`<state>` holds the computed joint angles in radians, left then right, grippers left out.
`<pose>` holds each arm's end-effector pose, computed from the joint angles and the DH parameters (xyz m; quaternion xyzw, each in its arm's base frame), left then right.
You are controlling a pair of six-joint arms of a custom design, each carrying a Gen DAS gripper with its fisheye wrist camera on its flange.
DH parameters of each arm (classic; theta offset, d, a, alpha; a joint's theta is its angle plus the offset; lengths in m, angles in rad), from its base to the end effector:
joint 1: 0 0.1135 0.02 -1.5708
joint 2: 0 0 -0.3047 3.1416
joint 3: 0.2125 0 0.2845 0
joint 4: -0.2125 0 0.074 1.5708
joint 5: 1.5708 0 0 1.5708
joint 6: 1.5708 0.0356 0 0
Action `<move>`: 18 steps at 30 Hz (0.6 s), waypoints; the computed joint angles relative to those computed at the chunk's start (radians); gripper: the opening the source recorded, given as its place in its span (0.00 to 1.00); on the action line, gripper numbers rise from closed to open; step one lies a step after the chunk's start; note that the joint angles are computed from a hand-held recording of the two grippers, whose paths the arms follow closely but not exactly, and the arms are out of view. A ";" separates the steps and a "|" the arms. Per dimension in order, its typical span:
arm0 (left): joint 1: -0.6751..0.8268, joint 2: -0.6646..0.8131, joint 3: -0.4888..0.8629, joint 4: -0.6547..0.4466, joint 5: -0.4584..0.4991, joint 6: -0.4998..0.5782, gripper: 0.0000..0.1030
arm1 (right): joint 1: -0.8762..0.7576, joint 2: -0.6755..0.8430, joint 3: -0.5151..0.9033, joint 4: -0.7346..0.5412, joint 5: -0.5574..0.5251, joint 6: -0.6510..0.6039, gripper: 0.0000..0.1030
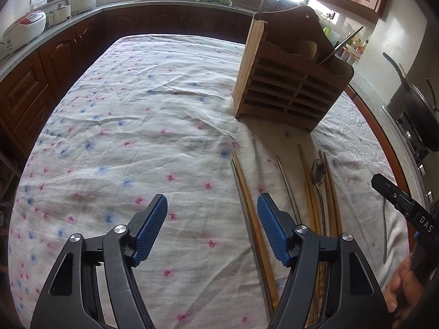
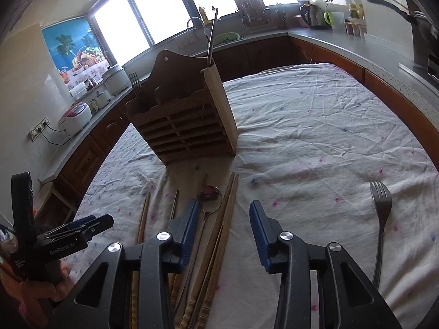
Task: Organize utensils
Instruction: 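Close the left tool on a wooden chopstick while the right tool grasps another wooden chopstick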
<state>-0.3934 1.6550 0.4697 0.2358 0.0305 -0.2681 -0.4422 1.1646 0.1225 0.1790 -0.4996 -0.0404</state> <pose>0.2486 -0.1043 0.0929 0.0643 0.9499 -0.1130 0.2844 0.1520 -0.0531 0.1036 0.0974 0.9077 0.1449 0.3814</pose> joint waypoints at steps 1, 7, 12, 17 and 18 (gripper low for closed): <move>0.000 0.022 0.017 -0.002 0.007 -0.001 0.66 | 0.011 0.035 0.007 0.024 0.006 0.009 0.35; -0.020 0.138 0.108 -0.025 -0.011 0.007 0.54 | 0.056 0.178 0.037 0.118 0.034 0.036 0.35; -0.038 0.200 0.155 -0.035 -0.044 0.015 0.50 | 0.065 0.271 0.068 0.158 0.041 0.046 0.34; -0.038 0.219 0.172 -0.028 -0.060 0.032 0.46 | 0.078 0.331 0.088 0.192 0.052 0.057 0.34; -0.033 0.218 0.168 -0.023 -0.056 0.039 0.45 | 0.081 0.341 0.092 0.196 0.056 0.057 0.34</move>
<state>-0.4268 1.8732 0.6377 0.2131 -0.0252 -0.2293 -0.3611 1.5060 0.2149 0.3749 -0.4439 0.0166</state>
